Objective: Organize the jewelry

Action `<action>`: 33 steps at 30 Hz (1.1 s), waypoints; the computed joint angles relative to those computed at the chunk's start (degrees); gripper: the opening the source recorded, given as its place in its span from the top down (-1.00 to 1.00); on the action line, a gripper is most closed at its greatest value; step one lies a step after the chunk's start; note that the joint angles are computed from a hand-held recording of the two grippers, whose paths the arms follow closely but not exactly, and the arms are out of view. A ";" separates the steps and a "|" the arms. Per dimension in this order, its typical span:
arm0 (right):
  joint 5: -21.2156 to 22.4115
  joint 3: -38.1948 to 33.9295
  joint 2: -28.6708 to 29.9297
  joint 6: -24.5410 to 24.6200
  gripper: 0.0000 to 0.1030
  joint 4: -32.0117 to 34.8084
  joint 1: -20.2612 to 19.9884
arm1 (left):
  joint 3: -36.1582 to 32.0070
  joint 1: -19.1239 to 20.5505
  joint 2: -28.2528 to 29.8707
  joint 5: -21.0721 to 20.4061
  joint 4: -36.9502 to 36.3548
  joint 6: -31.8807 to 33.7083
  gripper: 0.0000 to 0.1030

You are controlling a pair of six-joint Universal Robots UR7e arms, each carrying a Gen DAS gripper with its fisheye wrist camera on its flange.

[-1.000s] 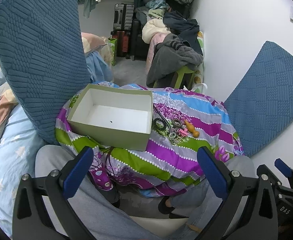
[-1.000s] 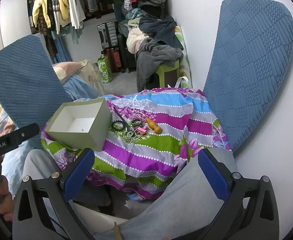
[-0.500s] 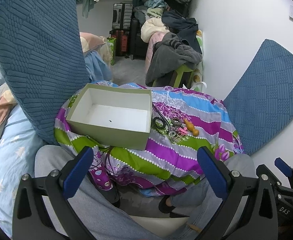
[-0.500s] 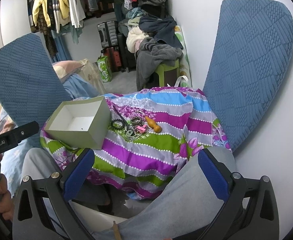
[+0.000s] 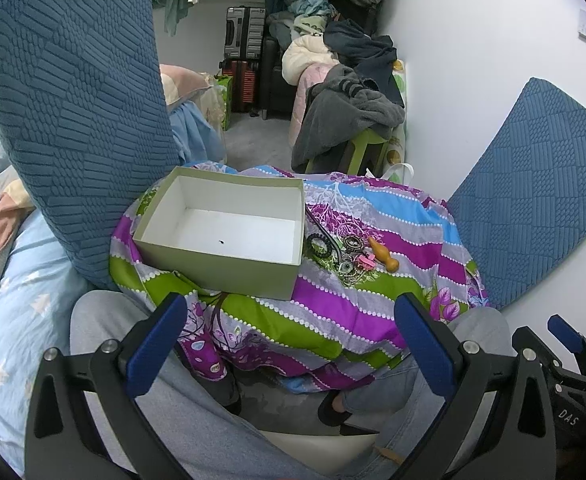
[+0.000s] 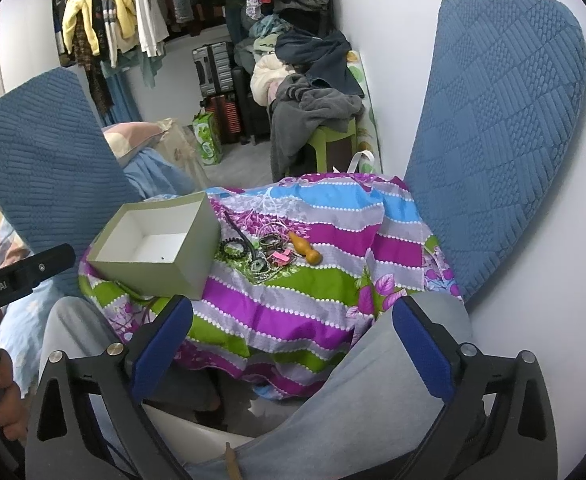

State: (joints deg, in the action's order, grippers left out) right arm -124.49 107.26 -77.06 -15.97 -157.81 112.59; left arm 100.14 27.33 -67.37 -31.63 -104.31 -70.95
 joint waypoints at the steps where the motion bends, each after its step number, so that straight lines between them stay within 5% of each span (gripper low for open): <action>1: 0.00 0.00 0.00 0.02 -0.92 -0.10 -0.05 | 0.02 -0.02 -0.06 -0.03 0.04 -0.07 -0.99; 19: 1.20 -0.39 0.63 -1.17 -0.72 -2.07 -0.51 | -1.41 0.40 0.97 -0.02 -0.20 1.12 -0.99; 33: 5.63 -4.40 3.35 -6.15 -0.59 -4.17 -3.13 | -5.28 3.07 5.99 -0.04 -11.40 14.36 -0.99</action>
State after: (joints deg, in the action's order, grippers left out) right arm -118.86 102.86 -73.71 -22.12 -161.98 109.46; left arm 94.85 30.40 -61.38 -31.67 -115.71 -56.59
